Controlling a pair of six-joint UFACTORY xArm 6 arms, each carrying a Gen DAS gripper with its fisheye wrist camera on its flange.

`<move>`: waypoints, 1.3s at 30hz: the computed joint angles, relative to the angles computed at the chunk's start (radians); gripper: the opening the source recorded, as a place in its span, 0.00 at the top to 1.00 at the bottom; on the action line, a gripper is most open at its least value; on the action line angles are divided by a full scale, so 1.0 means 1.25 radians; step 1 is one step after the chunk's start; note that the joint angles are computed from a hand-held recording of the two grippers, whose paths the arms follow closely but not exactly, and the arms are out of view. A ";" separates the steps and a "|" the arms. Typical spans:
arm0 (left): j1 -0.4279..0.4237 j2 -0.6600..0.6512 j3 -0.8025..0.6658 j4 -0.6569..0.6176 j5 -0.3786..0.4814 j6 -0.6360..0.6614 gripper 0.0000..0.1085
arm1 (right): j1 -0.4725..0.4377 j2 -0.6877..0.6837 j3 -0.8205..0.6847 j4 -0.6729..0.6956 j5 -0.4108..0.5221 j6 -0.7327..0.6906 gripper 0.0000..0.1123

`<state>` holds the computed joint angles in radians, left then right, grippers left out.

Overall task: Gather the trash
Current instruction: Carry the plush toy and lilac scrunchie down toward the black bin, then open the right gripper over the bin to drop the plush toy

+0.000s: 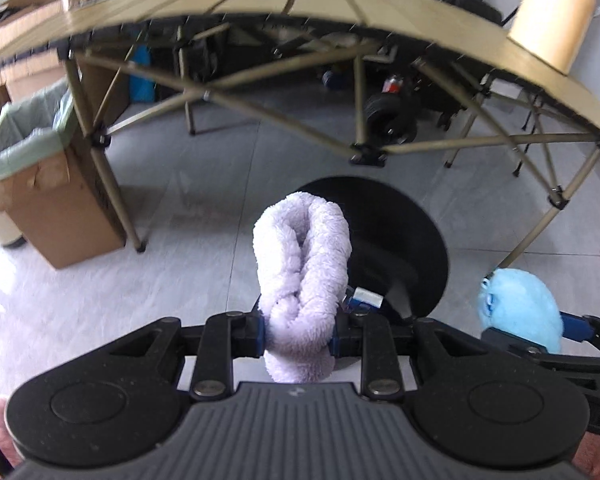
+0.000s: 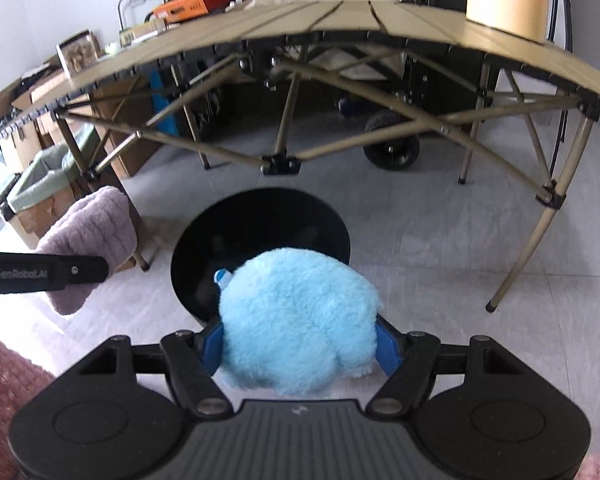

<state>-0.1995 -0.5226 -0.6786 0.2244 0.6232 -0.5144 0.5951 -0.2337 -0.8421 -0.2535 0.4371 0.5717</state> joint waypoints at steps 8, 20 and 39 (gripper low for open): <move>0.041 0.039 0.002 -0.018 -0.012 0.003 0.75 | 0.002 0.054 -0.049 0.024 0.034 -0.029 0.37; 0.085 0.095 -0.024 -0.019 -0.022 -0.016 0.75 | 0.004 0.197 -0.193 0.054 0.077 -0.102 0.37; 0.120 0.216 -0.119 -0.008 -0.035 -0.056 0.75 | -0.009 0.464 -0.491 0.121 0.149 -0.181 0.37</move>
